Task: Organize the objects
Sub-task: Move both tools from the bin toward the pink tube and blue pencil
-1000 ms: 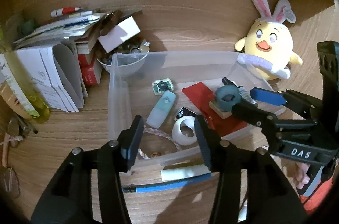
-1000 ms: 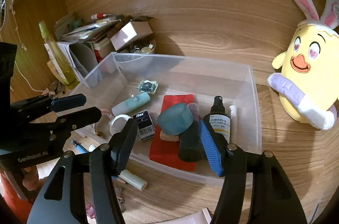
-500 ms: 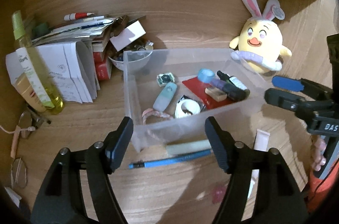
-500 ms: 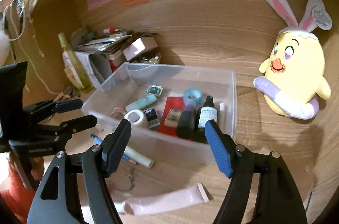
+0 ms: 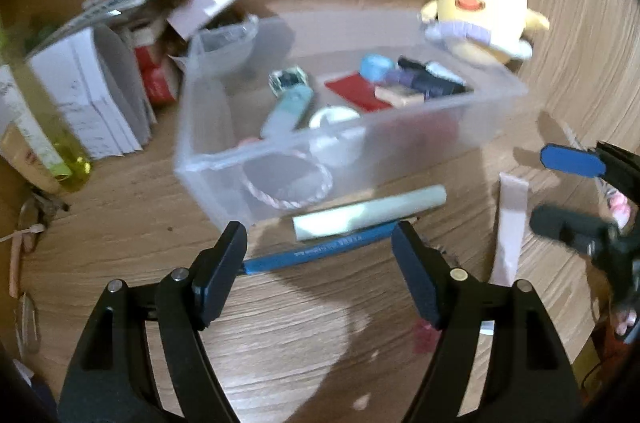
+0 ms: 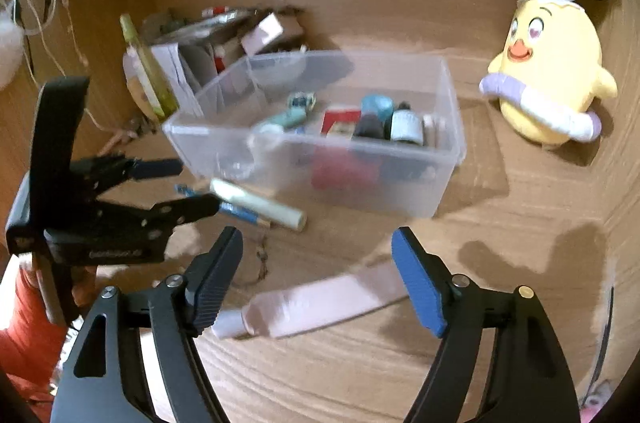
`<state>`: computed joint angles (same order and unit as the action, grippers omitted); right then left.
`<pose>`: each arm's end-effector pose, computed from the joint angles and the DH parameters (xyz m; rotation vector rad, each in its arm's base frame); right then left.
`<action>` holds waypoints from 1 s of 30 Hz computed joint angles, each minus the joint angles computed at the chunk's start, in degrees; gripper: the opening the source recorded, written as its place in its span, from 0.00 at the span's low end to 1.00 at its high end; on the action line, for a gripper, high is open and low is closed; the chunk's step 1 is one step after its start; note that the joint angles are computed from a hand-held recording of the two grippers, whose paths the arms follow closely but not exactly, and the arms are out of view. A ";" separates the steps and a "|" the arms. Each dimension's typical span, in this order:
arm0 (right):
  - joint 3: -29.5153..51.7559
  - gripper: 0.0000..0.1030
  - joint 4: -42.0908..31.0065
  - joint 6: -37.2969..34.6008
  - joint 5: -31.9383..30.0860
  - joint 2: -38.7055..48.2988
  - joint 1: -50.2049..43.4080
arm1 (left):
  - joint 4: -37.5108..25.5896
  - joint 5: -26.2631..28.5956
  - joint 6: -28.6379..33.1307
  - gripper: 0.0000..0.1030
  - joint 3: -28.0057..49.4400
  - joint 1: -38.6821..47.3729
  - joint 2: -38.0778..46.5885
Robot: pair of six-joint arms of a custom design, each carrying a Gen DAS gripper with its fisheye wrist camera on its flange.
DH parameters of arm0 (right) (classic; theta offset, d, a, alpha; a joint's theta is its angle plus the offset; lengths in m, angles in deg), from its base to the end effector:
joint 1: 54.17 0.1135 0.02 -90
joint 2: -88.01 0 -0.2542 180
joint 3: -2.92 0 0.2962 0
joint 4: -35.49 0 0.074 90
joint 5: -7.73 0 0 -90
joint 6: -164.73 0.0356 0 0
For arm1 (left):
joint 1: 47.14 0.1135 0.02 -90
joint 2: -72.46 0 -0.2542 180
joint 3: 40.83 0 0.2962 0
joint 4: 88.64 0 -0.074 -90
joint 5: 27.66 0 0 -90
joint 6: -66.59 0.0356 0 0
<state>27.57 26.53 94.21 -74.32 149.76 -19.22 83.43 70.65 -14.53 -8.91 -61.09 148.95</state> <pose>0.1764 0.1173 0.0801 -0.2546 2.3708 0.2924 0.2299 -0.0624 0.0661 0.5520 2.4244 -0.2177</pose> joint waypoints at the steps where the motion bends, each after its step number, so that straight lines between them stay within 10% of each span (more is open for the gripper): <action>1: -0.01 0.72 0.91 0.23 -0.40 1.56 0.64 | 0.32 0.00 0.11 0.72 0.46 -0.30 1.26; 15: -0.88 0.72 0.78 0.09 -1.87 7.56 -2.66 | 1.67 -0.10 1.21 0.72 2.32 -0.28 8.10; 30: -0.94 0.76 -5.10 -8.77 3.36 5.48 3.01 | 1.02 1.17 3.42 0.29 -4.54 3.61 -0.85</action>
